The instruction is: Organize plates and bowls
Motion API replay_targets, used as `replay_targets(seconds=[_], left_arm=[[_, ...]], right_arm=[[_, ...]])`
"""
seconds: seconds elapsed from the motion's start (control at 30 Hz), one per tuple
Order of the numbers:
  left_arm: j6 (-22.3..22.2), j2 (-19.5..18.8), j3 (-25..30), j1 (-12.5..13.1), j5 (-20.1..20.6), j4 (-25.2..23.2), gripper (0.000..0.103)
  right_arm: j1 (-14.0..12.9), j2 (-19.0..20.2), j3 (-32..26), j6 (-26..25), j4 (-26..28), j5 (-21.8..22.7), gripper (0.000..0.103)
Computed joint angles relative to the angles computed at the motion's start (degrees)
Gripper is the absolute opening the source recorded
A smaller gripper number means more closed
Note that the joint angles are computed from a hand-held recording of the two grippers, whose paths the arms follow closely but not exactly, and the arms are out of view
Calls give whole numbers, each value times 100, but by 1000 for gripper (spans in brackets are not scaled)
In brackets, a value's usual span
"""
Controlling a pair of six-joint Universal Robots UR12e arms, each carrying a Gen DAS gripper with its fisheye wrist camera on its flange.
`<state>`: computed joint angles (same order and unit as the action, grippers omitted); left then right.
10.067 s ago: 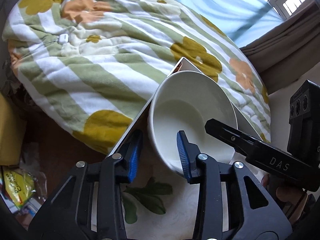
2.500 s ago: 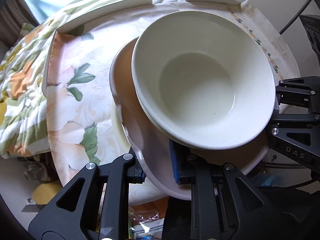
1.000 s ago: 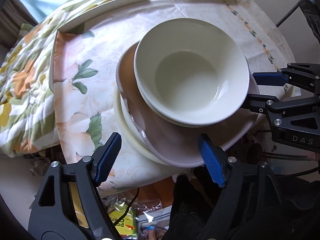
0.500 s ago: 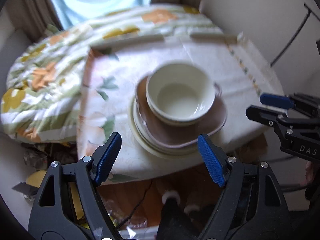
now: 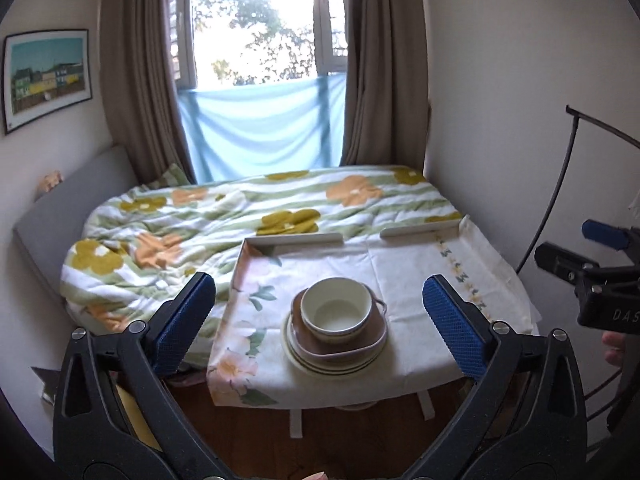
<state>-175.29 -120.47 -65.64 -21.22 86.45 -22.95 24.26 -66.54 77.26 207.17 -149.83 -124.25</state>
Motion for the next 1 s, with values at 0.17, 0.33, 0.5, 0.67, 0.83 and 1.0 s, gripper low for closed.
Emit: replay_targets(seconds=[0.17, 0.33, 0.5, 0.67, 0.83, 1.0], left_arm=[[-168, 207, -296, -15, 33, 279, 103], [-304, 356, -539, -22, 85, 589, 103], [-300, 428, -663, -59, 155, 761, 103], [-290, 461, -725, -86, 237, 915, 103], [-315, 510, -800, -79, 262, 992, 103], [-308, 531, -843, -79, 301, 1068, 103]], right_arm=[[157, -61, 124, -163, -423, -540, 100], [210, -116, 249, -110, -552, -566, 100], [243, -163, 344, -81, -657, -618, 100], [270, -199, 397, -69, -707, -655, 100], [301, -205, 406, -63, -728, -678, 100], [308, -201, 392, -59, -715, -684, 100]])
